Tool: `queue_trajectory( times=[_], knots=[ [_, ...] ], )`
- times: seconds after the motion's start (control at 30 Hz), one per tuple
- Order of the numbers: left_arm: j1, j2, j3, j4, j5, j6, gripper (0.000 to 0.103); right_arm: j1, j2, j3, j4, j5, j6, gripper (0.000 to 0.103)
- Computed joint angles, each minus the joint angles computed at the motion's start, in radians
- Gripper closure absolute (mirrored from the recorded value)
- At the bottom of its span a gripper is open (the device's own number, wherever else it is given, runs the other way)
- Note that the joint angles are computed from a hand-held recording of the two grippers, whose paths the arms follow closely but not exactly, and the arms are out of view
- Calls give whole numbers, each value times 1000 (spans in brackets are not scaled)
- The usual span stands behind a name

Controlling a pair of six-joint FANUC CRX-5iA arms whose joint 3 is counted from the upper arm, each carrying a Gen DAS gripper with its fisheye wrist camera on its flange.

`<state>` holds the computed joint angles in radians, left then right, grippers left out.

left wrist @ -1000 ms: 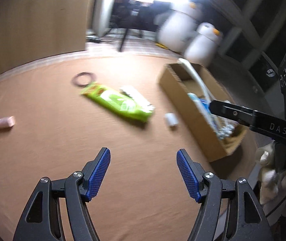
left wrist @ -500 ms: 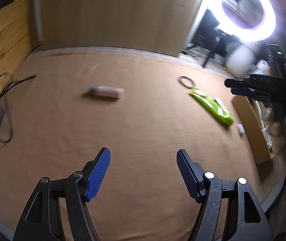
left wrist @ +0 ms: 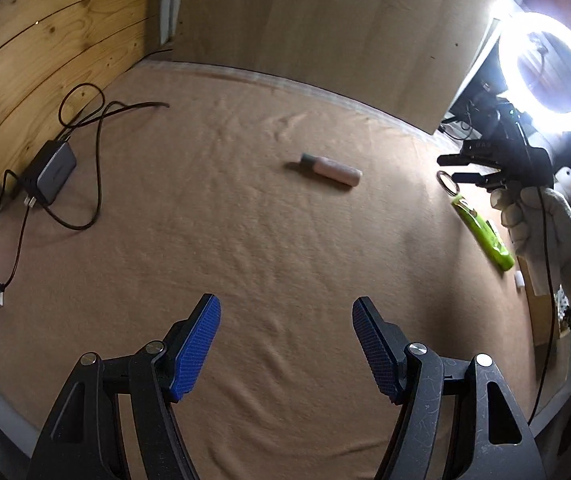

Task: Organize objects
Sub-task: 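Move both tools back over the cloth toward the pink bottle and hair tie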

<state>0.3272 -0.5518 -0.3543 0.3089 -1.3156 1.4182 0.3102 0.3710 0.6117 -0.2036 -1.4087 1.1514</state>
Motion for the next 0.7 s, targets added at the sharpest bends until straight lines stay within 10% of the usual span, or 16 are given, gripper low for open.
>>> queue_trajectory(
  times=[0.7],
  knots=[
    [-141,157,77,-42,123,21,31,131,-115,-161,32,-44,124,56]
  ],
)
